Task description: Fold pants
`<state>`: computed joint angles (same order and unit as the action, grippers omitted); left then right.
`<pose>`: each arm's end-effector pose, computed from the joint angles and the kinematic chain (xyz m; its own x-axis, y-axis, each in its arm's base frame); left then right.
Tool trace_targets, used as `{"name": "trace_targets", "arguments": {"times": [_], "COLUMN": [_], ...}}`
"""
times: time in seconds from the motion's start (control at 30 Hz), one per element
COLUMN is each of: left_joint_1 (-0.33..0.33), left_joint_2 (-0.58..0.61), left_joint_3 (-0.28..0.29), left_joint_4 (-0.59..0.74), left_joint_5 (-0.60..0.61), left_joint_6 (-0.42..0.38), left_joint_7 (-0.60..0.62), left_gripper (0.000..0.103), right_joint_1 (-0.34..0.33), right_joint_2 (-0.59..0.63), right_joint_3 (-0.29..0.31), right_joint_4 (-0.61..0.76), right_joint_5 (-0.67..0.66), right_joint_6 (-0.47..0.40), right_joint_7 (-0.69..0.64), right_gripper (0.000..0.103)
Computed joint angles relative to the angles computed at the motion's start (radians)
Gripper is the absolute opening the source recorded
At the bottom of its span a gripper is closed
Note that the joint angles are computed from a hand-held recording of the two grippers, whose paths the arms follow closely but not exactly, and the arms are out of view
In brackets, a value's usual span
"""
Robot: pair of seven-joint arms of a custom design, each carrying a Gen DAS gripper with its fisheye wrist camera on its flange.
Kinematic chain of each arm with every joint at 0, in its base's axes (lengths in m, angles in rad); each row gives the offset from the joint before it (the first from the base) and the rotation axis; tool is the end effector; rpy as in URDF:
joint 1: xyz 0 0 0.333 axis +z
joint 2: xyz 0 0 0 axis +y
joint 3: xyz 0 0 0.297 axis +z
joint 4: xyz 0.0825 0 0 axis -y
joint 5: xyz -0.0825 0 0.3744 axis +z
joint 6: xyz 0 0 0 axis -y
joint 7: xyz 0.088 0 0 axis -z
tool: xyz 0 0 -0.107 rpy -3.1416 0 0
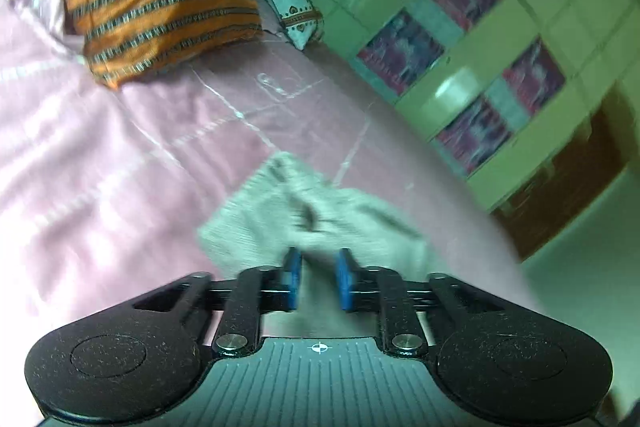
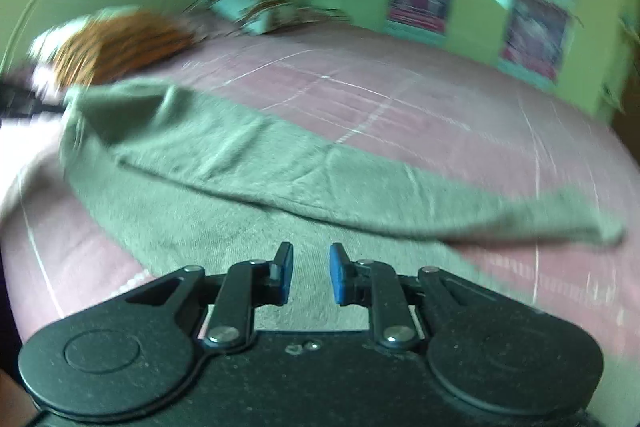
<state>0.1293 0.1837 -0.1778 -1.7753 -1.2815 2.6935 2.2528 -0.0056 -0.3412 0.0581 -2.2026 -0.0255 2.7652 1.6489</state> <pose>0.6418 0.0079 0.5030 -0.0682 -0.7425 0.6664 -0.6364 -0.4820 -0.6022 0.4984 0.0311 0.6148 0.0081 -0.9998 -0.0175 -0.6188 0.0087 -0.7855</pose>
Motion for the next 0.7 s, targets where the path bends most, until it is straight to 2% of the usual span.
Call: {"name": "trace_targets", "arguments": {"times": [0.03,0.07,0.13,0.23,0.33,0.43,0.5,0.53,0.57,0.6,0.63,0.67,0.7], "left_joint_1": [0.001,-0.003,-0.018,-0.046,-0.03,0.003,0.013,0.011,0.003,0.007,0.015,0.023,0.046], "left_joint_2": [-0.003,0.005,0.027,0.084,0.119,0.135,0.151,0.158,0.173,0.191,0.214,0.24,0.266], "left_joint_3": [-0.01,-0.017,-0.02,-0.02,-0.044,-0.077,-0.085,-0.081,-0.072,-0.074,-0.08,-0.087,-0.11], "left_joint_4": [-0.007,0.001,0.022,0.075,0.109,0.123,0.143,0.151,0.169,0.194,0.226,0.268,0.312], "left_joint_5": [-0.049,-0.099,-0.112,0.021,0.061,0.038,0.051,0.085,0.144,0.183,0.213,0.235,0.216], "left_joint_6": [0.002,0.007,0.016,0.055,0.076,0.072,0.056,0.047,0.036,0.017,-0.006,-0.019,-0.031], "left_joint_7": [0.01,0.013,-0.006,-0.138,-0.194,-0.198,-0.209,-0.235,-0.281,-0.302,-0.31,-0.323,-0.311], "left_gripper": [0.068,0.08,0.08,0.08,0.08,0.08,0.068,0.053,0.037,0.03,0.026,0.022,0.02], "right_joint_1": [-0.006,-0.015,-0.011,0.007,0.023,0.043,0.046,0.045,0.051,0.056,0.057,0.054,0.051], "right_joint_2": [-0.005,-0.003,0.014,0.073,0.138,0.199,0.247,0.271,0.292,0.306,0.319,0.33,0.332], "right_joint_3": [0.001,0.009,-0.002,-0.031,-0.049,-0.071,-0.086,-0.092,-0.101,-0.106,-0.109,-0.111,-0.112], "right_joint_4": [-0.008,-0.013,-0.011,0.022,0.057,0.087,0.116,0.134,0.147,0.155,0.162,0.176,0.184], "right_joint_5": [0.016,0.031,0.088,0.182,0.254,0.339,0.393,0.417,0.48,0.546,0.589,0.588,0.565], "right_joint_6": [0.003,0.013,0.037,0.057,0.072,0.096,0.101,0.095,0.104,0.122,0.135,0.122,0.118], "right_joint_7": [0.035,0.09,0.167,0.247,0.316,0.368,0.415,0.441,0.435,0.419,0.404,0.399,0.393], "right_gripper": [0.01,0.013,0.016,0.018,0.019,0.023,0.032,0.036,0.036,0.035,0.01,0.0,0.0]}}
